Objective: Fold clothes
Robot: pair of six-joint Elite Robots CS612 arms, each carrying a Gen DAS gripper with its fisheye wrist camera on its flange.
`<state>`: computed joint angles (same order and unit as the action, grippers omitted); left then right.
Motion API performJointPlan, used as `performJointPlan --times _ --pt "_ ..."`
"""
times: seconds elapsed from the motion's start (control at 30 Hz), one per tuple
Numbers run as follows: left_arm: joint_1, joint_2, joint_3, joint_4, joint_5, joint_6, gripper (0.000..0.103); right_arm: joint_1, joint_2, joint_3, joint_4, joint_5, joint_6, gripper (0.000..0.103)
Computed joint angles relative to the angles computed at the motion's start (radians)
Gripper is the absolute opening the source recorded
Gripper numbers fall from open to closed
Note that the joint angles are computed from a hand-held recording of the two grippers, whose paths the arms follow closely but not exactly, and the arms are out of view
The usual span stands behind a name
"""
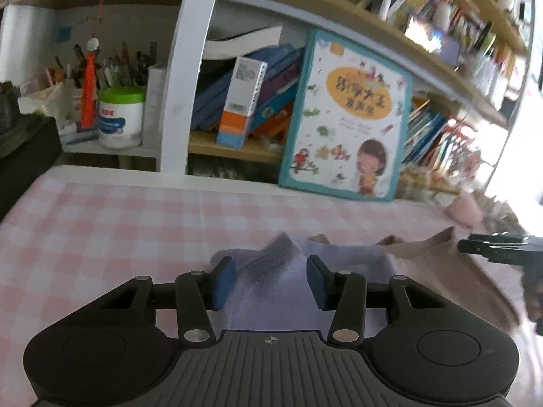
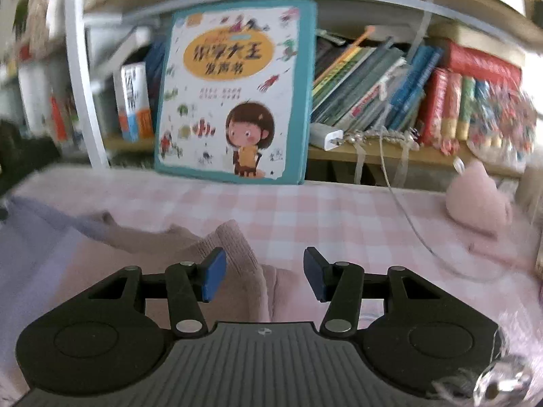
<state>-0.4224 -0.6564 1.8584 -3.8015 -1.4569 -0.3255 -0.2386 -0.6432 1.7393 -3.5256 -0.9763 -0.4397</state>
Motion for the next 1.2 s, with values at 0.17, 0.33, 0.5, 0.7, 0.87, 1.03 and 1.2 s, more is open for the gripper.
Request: performJointPlan --times 0.17,0.33,0.5,0.7,0.87,1.03,1.2 --pt "0.007 0.010 -0.037 0.097 0.022 -0.058 0.010 0.020 0.010 -0.036 0.095 -0.034 -0.042 0.008" --pt "0.022 0.024 -0.048 0.119 -0.013 -0.112 0.009 0.001 0.010 -0.053 0.171 0.022 0.065 0.005" --pt "0.002 0.020 -0.044 0.124 0.046 -0.054 0.009 -0.007 0.018 -0.038 0.083 0.039 0.151 0.004" --pt "-0.007 0.023 -0.046 0.129 0.082 -0.023 0.011 0.015 0.022 -0.024 -0.038 -0.057 0.091 0.004" --pt "-0.006 0.026 -0.049 0.126 0.085 -0.041 0.014 0.023 0.042 -0.051 -0.001 -0.135 0.083 0.001" --pt "-0.013 0.017 -0.036 0.106 0.112 -0.044 0.020 0.003 0.033 -0.034 -0.033 -0.089 0.117 0.001" --pt "0.002 0.012 -0.022 0.042 0.047 -0.046 0.072 -0.021 0.020 -0.016 -0.078 0.011 0.140 0.052"
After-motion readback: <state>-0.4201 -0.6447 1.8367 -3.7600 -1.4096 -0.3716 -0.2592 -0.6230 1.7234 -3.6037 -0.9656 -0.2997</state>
